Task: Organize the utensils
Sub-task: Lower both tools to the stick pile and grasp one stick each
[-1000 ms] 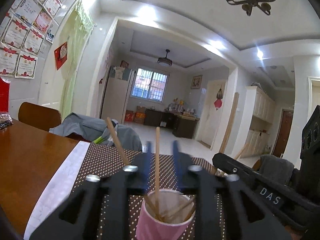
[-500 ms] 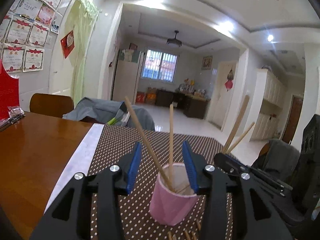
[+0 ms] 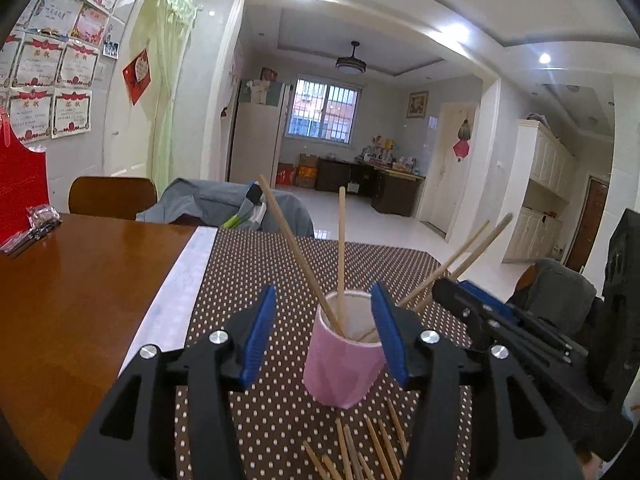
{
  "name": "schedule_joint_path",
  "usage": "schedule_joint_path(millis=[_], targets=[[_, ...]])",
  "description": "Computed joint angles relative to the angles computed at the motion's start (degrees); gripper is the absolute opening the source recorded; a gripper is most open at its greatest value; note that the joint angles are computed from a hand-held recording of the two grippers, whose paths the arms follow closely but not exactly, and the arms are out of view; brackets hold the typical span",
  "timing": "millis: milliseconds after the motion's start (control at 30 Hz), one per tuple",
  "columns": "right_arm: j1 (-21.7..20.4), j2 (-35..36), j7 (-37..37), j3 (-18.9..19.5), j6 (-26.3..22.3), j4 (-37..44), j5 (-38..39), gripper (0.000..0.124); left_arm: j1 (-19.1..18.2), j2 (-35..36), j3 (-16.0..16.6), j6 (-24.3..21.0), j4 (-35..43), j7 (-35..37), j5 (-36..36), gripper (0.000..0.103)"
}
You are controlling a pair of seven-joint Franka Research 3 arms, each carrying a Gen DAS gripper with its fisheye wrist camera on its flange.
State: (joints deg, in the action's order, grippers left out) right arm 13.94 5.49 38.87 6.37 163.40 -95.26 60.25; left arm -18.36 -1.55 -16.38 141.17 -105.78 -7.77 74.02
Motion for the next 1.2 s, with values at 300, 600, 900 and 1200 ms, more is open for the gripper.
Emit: schedule_joint_path(millis=[300,600,900,1200], targets=[[0.3,-6.2,-2.0,-2.2,-1.2,-7.3,-0.4,0.051,-0.2,-2.7,-0.7,0.8,-4.1,10.5,-18.1,0.049],[-0.8,-9.2,7.2,-5.0,-8.8,-13.3,-11.7,0.051,-1.9,-0.4,-1.0,-1.7,-6.2,24.0,-38.0,0.049],[-1.9,-10.2,10.5,-6.0,-15.7,-15.8,-16.6,0.051,-3.8,2.7,-1.1,-9.0,-3.9,29.8,-45.5,0.049],[-2.2,-9.9,11.0,-6.2,-18.6,-15.6,-17.3,0.052,-4.4,5.0,-0.5,-12.5,-0.8,29.9,-44.4,0.05]])
